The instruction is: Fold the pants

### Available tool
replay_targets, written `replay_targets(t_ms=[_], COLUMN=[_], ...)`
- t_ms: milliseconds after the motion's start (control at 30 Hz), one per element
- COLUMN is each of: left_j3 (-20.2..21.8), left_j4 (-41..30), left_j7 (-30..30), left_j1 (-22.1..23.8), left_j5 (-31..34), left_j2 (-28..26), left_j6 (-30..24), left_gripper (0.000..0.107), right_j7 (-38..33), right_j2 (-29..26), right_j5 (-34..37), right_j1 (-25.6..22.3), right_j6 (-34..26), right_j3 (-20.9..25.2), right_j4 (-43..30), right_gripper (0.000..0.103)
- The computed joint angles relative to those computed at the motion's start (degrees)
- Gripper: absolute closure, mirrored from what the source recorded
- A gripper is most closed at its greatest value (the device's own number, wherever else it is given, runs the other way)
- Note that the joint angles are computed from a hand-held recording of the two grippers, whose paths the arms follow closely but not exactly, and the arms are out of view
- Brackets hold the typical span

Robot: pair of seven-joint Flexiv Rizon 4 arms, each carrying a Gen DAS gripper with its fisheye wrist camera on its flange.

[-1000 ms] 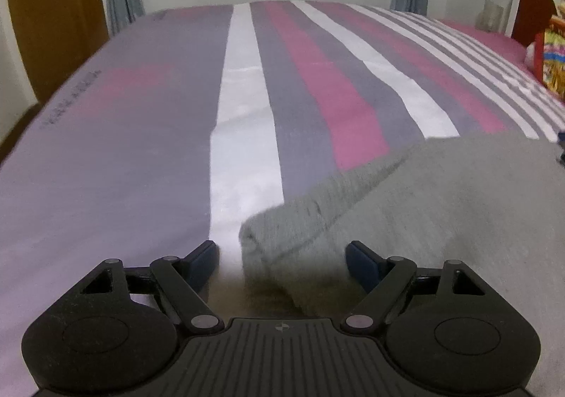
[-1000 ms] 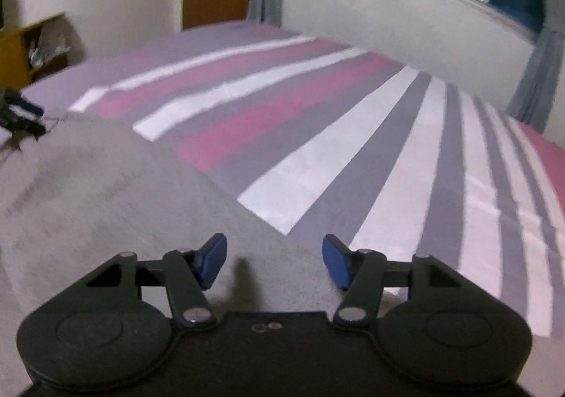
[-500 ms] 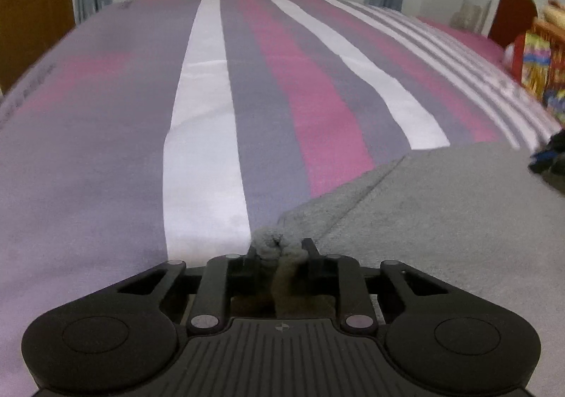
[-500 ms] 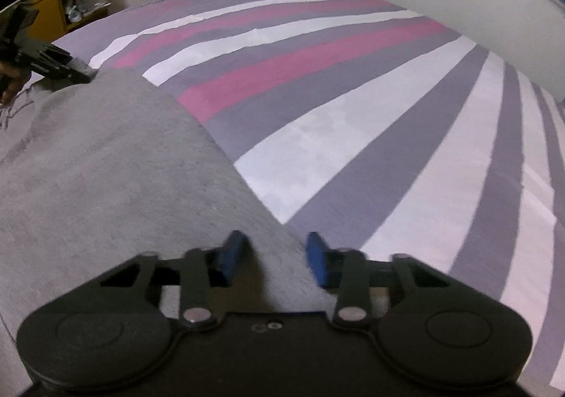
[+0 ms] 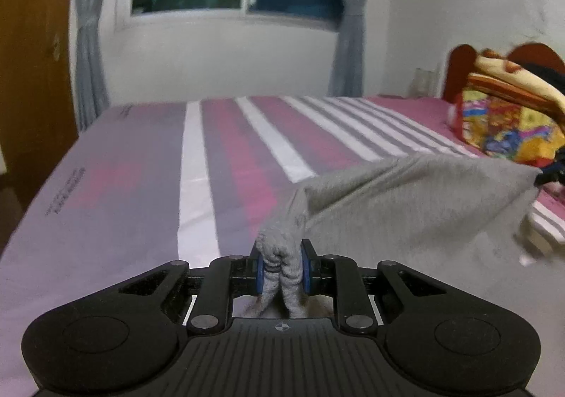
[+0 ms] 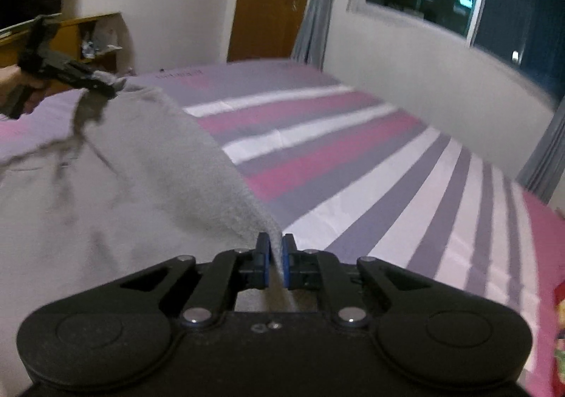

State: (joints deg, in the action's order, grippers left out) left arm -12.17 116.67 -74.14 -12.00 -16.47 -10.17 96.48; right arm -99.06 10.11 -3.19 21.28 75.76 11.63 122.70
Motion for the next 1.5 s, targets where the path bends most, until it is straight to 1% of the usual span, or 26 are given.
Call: replay_targets(t_ms=[67,100,167,200,233,267,300,400,467,533,567,600,633,700,733,800,833,933,967,1067,1133,1167,1267,1367,1433,1500], left_j3=[-3.21,-2.69,2.96,4.36,4.99,4.00,3.39,0.91,-1.28,-1.39,-0.96,-0.07,0.28,-0.17,-0.92,-2.40,-2.19,0.31,0.07,-7.69,-14.55,-15.98,-15.88,-14.17,-12.76,-11.16], left_j4=[5.80,7.62,10.17,11.24,12.08,12.93,13.57,15.57,14.38,14.43,14.95,16.05,16.93,19.13,20.91,24.09,25.72,29.13,29.83,32.36,34.54,34.97,35.23,33.95,32.90,31.84], left_j7=[1.87,0.48,-8.28,-11.97,-18.94,-24.42,-27.94,-39.47,-49.30,-55.05,-56.16,-56.08,-56.39,-60.10,-63.91,-68.95,-70.84,-73.07,-74.48,-77.59,-72.79,-71.33,-65.56,-59.66,-57.62,-56.91], left_j1=[1.42,0.92,-2.87,-3.85,-3.23,-1.38,-0.62,1.63,3.62,3.49,2.90,2.18,1.95,2.48,3.53,5.44,5.12,1.85,1.82,8.15,11.23,11.46,7.78,4.56,3.41,2.81], left_j5=[-3.01,-1.70,7.66,10.98,18.03,23.61,26.42,34.27,42.90,46.67,46.64,45.81,45.30,44.50,44.54,43.60,41.52,35.60,34.21,28.54,18.02,14.43,4.86,0.78,0.97,2.71], left_j2=[4.44,6.09,9.15,10.09,11.69,13.14,13.81,15.32,16.25,18.22,19.47,21.01,22.30,25.98,28.24,30.41,29.88,24.52,22.17,17.29,13.85,12.18,8.79,8.13,8.61,9.15], left_j6=[2.14,2.27,1.26,1.12,-0.44,-1.95,-2.94,-8.22,-12.60,-15.76,-17.12,-17.98,-18.59,-18.80,-17.12,-12.23,-7.96,4.47,8.71,18.06,23.79,25.91,27.88,25.66,24.17,21.99], left_gripper=[0.088,0.088,0.088,0.088,0.088,0.088,0.088,0.087,0.087,0.084,0.082,0.079,0.075,0.057,0.054,0.051,0.051,0.051,0.051,0.051,0.056,0.063,0.083,0.085,0.086,0.086], right_j7=[0.85,1.86,4.50,6.25,8.22,10.62,12.97,23.15,30.89,38.53,41.16,44.10,47.18,50.50,51.95,54.64,56.32,61.43,63.17,68.21,71.52,73.11,78.72,82.38,83.33,82.50], right_j2=[5.94,8.13,12.32,14.50,16.26,17.59,18.64,18.52,16.40,15.30,15.61,16.62,17.90,20.88,22.03,24.40,24.72,24.11,23.91,22.06,21.51,21.58,20.49,19.42,17.75,17.01], right_j5=[0.06,-0.38,-0.71,-0.65,-0.25,0.55,0.96,-0.76,-5.12,-7.95,-8.42,-9.11,-9.61,-8.95,-9.08,-8.45,-8.15,-9.50,-10.38,-12.99,-14.40,-14.55,-15.43,-16.69,-18.35,-17.01], right_j1=[-0.06,-0.13,0.15,0.38,0.83,1.61,2.24,0.95,-2.82,-5.34,-5.64,-6.25,-7.17,-6.03,-5.96,-4.74,-4.43,-6.06,-7.00,-9.20,-9.80,-9.42,-10.18,-10.53,-11.05,-6.95], right_j6=[-1.92,-2.52,-3.45,-3.36,-3.12,-2.98,-3.09,-1.97,0.28,0.08,0.64,1.97,3.56,5.28,6.27,6.73,7.10,9.74,10.30,11.18,10.87,9.86,10.09,10.92,10.24,1.32], right_j3=[1.70,2.56,4.31,5.24,5.90,6.62,7.38,11.33,14.87,16.76,16.65,16.98,17.20,16.24,15.92,14.73,14.10,14.24,14.71,15.83,16.51,16.26,15.88,15.15,14.57,12.00], right_j4=[3.67,5.36,8.98,11.11,12.93,14.72,16.42,20.76,22.95,23.29,23.58,24.26,24.88,26.06,26.72,28.24,28.61,29.91,30.15,29.87,30.00,29.89,30.14,29.94,28.91,25.87], right_gripper=[0.097,0.097,0.097,0.096,0.096,0.096,0.096,0.094,0.089,0.084,0.082,0.077,0.064,0.051,0.051,0.051,0.051,0.051,0.051,0.051,0.051,0.051,0.051,0.055,0.057,0.058])
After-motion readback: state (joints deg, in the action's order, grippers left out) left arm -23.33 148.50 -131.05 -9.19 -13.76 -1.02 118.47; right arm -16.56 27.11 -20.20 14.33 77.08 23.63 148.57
